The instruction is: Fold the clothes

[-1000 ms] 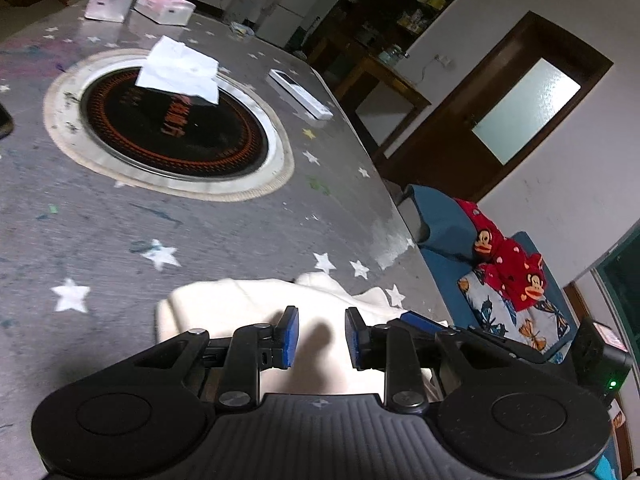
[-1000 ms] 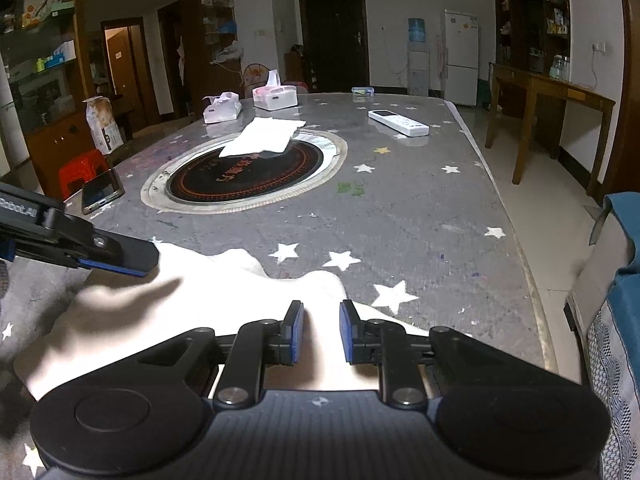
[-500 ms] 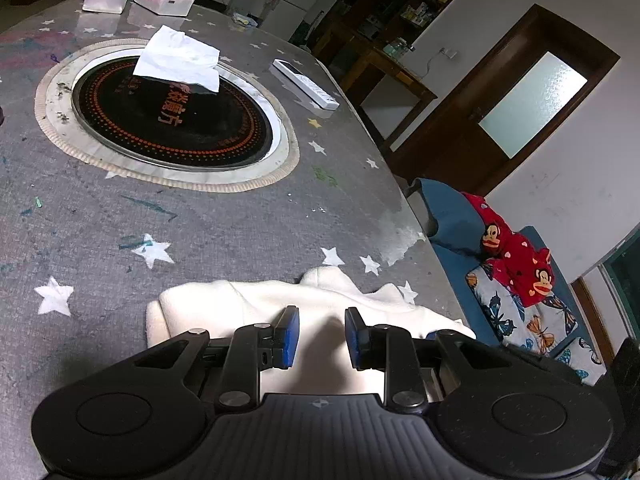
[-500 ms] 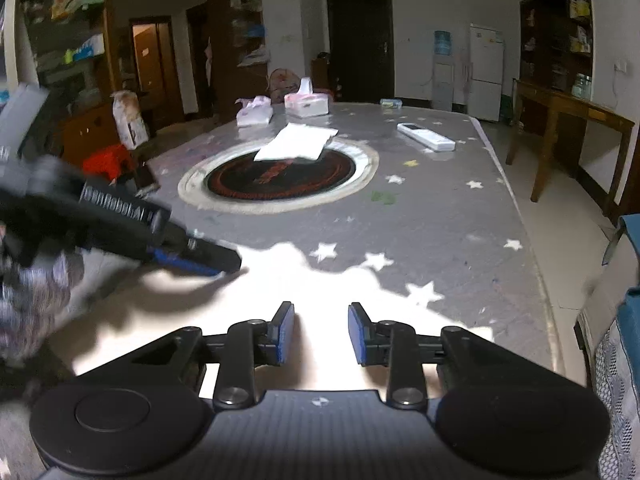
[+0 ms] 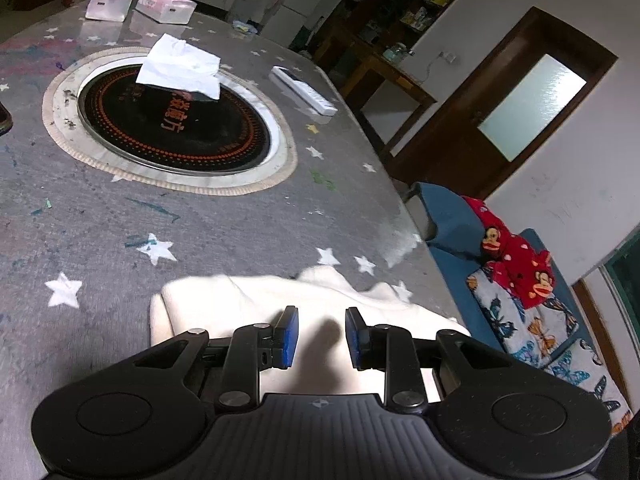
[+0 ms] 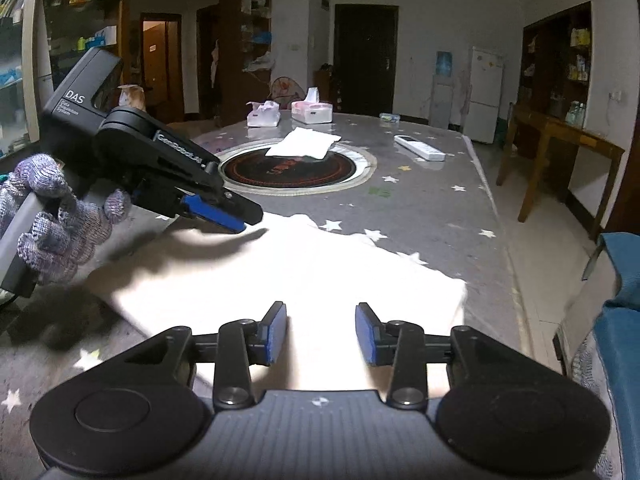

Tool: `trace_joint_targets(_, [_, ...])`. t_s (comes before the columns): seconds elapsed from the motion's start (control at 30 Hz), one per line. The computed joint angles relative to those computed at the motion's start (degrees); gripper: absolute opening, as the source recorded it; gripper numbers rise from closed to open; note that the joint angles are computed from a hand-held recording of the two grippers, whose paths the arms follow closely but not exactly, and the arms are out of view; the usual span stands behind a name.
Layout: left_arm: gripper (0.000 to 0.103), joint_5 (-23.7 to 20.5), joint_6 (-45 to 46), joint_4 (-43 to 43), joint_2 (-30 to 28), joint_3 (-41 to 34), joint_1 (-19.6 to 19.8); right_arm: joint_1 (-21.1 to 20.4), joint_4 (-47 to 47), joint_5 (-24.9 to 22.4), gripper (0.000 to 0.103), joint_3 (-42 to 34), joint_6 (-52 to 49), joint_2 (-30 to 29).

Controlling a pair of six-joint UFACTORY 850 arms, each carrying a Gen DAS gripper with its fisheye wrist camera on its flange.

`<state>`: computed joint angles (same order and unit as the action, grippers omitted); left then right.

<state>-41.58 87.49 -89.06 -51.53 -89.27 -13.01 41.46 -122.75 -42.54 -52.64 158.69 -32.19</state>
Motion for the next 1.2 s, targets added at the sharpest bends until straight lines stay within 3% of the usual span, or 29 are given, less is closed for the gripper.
trace_joint_targets(0.3, [0.029,-4.3,8.1,-0.8,6.4,10.6,2.2,2.5,3.7,-2.3,0.042,4.4,4.6,1.8])
trace_joint_targets(0.53, [0.029,-3.6,11.5,-1.3,8.7,15.7,3.8,3.3,5.3,-3.2,0.042,5.9,6.0,3.1])
trace_joint_targets(0.77, [0.030,-1.4,14.2,-3.1,8.7,17.2,4.1,3.3,4.5,-3.0,0.056,3.7,5.4,1.8])
trace_joint_targets(0.87, [0.038,-1.5,15.5,-3.9,9.6,18.2,4.3,3.4,5.5,-2.0,0.063,2.5,4.8,0.7])
trace_joint_targets(1.0, [0.045,-0.7,19.8,-6.3,11.6,20.8,4.4,4.6,6.8,-2.6,0.082,2.1,4.3,0.6])
trace_joint_targets(1.2, [0.051,0.2,24.8,-9.6,13.7,24.2,4.5,6.2,9.3,-3.7,0.090,2.2,4.0,0.7])
